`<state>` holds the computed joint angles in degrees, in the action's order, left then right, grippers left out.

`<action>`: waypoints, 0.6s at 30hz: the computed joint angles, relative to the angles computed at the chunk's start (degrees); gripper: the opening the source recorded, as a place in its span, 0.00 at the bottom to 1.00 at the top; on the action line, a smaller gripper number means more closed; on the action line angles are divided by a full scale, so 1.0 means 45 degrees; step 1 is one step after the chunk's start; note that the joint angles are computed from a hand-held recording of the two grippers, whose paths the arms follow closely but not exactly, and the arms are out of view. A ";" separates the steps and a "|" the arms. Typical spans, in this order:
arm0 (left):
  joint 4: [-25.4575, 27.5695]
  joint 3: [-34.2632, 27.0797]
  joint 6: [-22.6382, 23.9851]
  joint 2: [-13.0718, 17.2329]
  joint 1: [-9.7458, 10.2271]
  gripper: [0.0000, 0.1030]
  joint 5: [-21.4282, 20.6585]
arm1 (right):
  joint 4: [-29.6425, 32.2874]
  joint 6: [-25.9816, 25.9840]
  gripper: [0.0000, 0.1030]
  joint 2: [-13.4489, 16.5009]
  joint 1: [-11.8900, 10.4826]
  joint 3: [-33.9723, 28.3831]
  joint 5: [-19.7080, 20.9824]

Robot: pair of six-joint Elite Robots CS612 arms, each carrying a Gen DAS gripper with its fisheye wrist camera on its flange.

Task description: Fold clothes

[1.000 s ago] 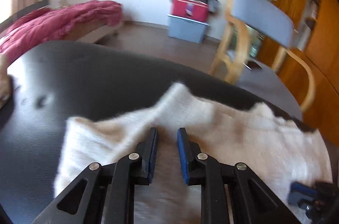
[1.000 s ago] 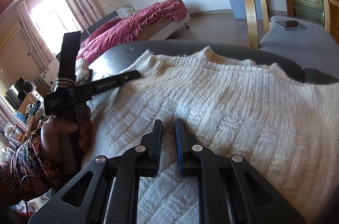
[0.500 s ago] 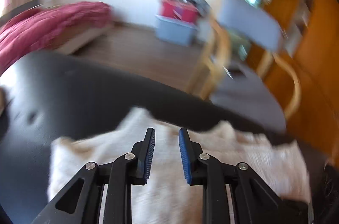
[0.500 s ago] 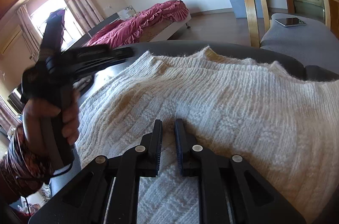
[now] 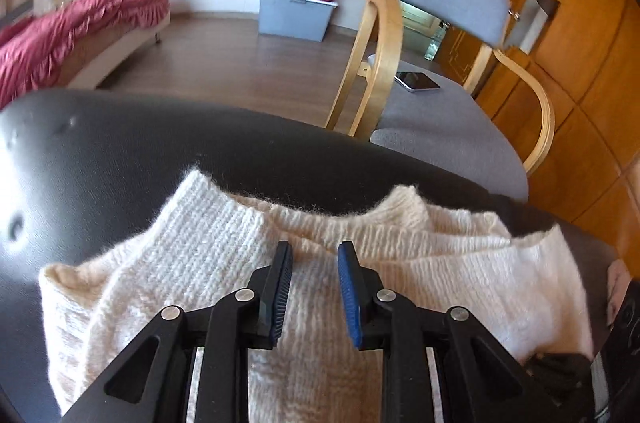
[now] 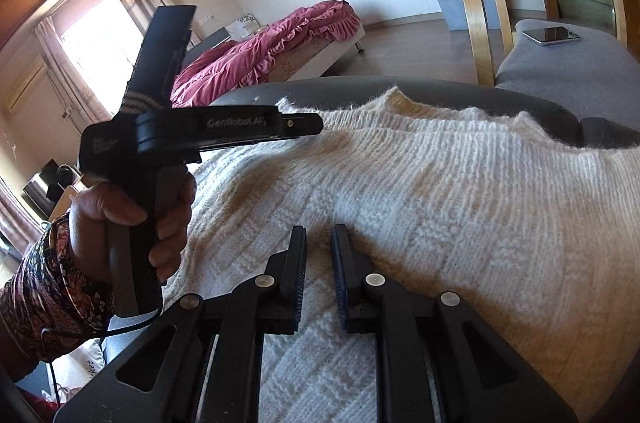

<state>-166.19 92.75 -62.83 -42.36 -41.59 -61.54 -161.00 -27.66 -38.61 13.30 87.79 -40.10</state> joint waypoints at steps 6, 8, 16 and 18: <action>-0.0071 -0.0134 0.1187 0.0306 -0.0259 0.26 0.0770 | -0.0051 0.0024 0.14 0.0011 0.0019 -0.0014 -0.0045; -0.0076 -0.0200 0.1336 0.0332 -0.0268 0.04 0.0946 | -0.0097 0.0049 0.14 0.0018 0.0033 -0.0022 -0.0076; -0.1294 -0.0001 0.0602 0.0369 -0.0064 0.03 0.1076 | -0.0418 0.0246 0.14 0.0015 0.0075 0.0019 -0.0179; -0.1955 0.0128 0.0363 0.0443 0.0041 0.03 0.0791 | -0.0375 0.0291 0.14 0.0048 0.0075 -0.0031 -0.0121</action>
